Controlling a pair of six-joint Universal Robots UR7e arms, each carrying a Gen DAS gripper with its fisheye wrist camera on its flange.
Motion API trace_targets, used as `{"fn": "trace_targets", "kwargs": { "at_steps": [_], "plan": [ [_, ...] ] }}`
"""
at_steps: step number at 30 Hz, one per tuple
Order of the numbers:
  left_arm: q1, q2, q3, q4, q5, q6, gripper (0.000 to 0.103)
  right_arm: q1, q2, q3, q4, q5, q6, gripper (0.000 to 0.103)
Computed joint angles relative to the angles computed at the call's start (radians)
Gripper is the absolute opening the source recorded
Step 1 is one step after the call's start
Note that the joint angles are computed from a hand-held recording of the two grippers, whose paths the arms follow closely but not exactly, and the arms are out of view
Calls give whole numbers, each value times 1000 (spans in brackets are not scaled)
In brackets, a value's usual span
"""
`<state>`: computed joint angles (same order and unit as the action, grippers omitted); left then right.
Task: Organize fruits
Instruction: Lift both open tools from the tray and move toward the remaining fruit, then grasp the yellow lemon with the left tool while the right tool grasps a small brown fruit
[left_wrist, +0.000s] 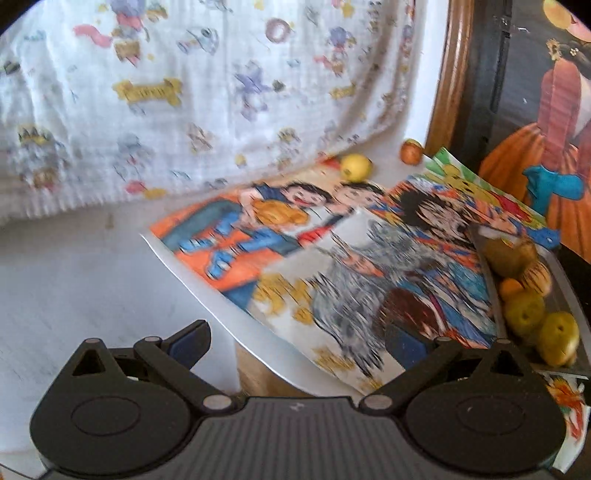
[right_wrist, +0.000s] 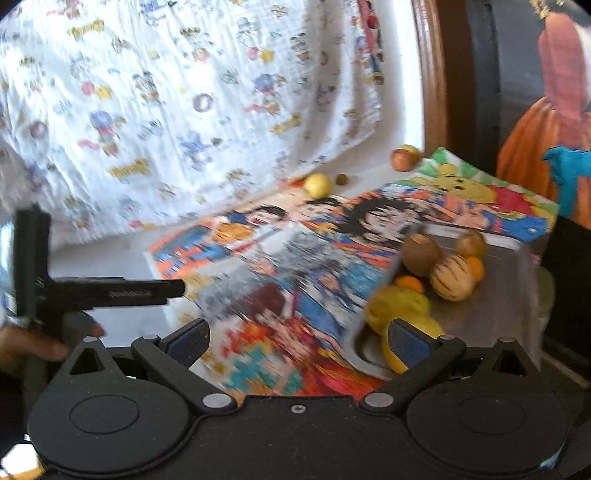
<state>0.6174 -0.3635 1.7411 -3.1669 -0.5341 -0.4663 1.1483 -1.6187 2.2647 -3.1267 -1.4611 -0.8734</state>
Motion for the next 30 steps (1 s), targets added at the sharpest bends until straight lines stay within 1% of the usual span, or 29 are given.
{"fn": "trace_targets", "kwargs": {
  "at_steps": [2, 4, 6, 8, 10, 12, 14, 15, 16, 17, 18, 19, 21, 23, 26, 29, 30],
  "plan": [
    [7, -2, -12, -16, 16, 43, 102, 47, 4, -53, 76, -24, 13, 102],
    [14, 0, -32, -55, 36, 122, 102, 106, 20, -118, 132, -64, 16, 102],
    [20, 5, -63, -123, 63, 241, 102, 168, 43, -194, 181, -108, 3, 102],
    [26, 10, -97, -199, 69, 361, 102, 231, 79, -281, 217, -157, -13, 102],
    [35, 12, -141, -274, 49, 496, 102, 299, 133, -403, 275, -215, -18, 102],
    [42, 7, -178, -318, 10, 597, 103, 353, 201, -545, 361, -273, 11, 102],
    [49, 2, -209, -356, -53, 690, 103, 396, 285, -712, 471, -340, 103, 102],
    [54, -5, -226, -356, -96, 734, 103, 413, 334, -807, 529, -367, 179, 102],
    [59, -9, -243, -348, -130, 767, 103, 421, 382, -902, 596, -373, 255, 102],
    [65, -7, -273, -335, -161, 802, 103, 421, 427, -991, 661, -358, 307, 102],
    [70, 1, -305, -323, -178, 827, 103, 420, 469, -1062, 700, -345, 337, 102],
    [75, 14, -343, -305, -191, 849, 103, 416, 508, -1122, 724, -339, 347, 103],
    [92, 55, -438, -251, -214, 877, 103, 414, 600, -1234, 736, -378, 325, 102],
    [113, 103, -523, -214, -239, 895, 103, 404, 689, -1342, 769, -422, 277, 102],
    [161, 185, -655, -138, -306, 915, 103, 377, 838, -1539, 863, -472, 205, 102],
    [211, 273, -789, -75, -379, 933, 103, 346, 959, -1688, 898, -483, 153, 102],
    [224, 297, -823, -60, -395, 935, 103, 334, 1014, -1764, 923, -480, 140, 102]
  ]
}}
